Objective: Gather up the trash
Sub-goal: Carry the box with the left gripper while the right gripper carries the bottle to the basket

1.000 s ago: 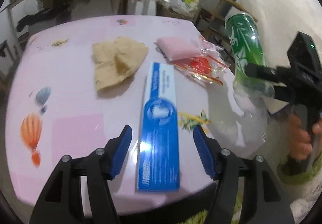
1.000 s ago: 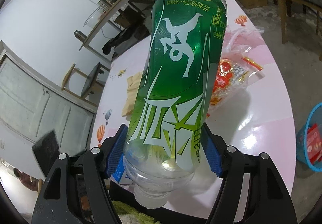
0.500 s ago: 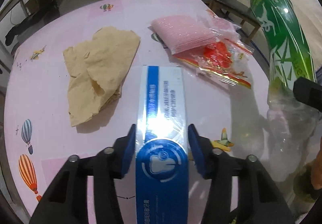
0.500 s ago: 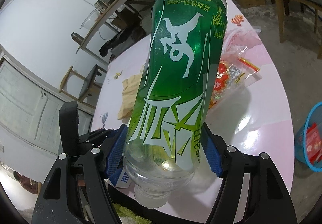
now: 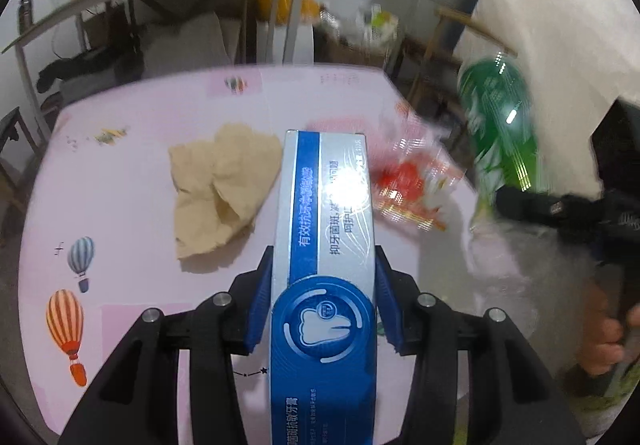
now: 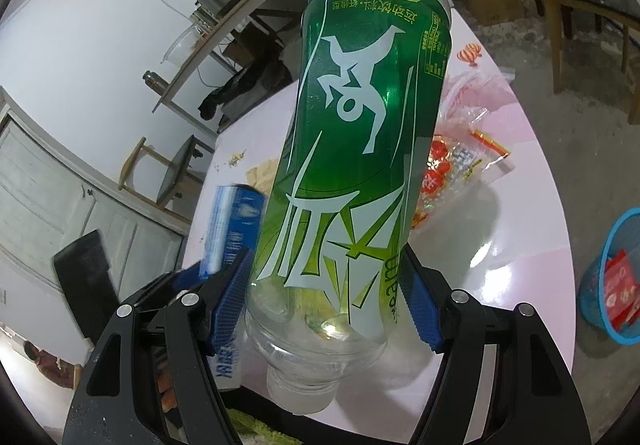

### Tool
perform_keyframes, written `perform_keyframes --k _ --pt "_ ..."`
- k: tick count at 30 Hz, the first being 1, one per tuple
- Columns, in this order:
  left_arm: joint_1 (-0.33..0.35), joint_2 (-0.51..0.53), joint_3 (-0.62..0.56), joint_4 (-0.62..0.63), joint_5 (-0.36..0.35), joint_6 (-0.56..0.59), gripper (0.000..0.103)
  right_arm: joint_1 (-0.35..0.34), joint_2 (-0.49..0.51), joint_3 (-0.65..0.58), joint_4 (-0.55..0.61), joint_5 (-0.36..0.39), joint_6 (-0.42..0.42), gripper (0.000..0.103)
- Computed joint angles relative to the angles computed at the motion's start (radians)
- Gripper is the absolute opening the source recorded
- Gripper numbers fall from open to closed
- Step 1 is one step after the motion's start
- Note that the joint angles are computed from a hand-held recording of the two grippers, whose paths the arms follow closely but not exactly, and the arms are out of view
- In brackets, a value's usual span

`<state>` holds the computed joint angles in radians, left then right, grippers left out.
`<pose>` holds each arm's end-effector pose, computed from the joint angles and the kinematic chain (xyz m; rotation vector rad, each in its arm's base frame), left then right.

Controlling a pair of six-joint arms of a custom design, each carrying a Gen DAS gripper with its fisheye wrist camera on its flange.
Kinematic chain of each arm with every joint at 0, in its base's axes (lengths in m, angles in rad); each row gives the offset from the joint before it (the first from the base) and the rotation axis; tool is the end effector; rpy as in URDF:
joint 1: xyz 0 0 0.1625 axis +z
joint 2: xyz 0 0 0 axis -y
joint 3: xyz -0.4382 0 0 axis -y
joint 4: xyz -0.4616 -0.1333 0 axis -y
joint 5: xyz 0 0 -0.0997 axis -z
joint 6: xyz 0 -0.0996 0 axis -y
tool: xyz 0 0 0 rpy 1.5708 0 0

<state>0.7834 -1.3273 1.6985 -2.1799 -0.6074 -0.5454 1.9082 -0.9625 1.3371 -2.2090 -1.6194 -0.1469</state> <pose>-0.3060 -0.6083 0.3886 0.1373 2.3403 -0.9759 0.3868 -0.7144 0.2831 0.7315 -3.0031 0.4151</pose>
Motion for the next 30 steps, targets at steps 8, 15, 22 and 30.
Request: perform_keyframes --k 8,15,22,30 --pt "-0.064 -0.036 0.064 -0.223 0.094 0.080 0.045 -0.007 -0.017 0.030 -0.035 0.008 0.006 0.067" --pt "-0.094 -0.016 0.075 -0.534 0.120 0.263 0.045 -0.005 -0.035 0.057 -0.087 0.014 0.010 0.067" --pt "-0.083 0.033 0.006 -0.627 -0.012 0.328 0.045 -0.019 -0.116 0.124 -0.202 0.008 0.025 0.067" --pt "-0.052 0.211 -0.206 -0.523 -0.280 0.355 0.045 -0.095 -0.282 0.241 -0.381 -0.101 0.084 0.067"
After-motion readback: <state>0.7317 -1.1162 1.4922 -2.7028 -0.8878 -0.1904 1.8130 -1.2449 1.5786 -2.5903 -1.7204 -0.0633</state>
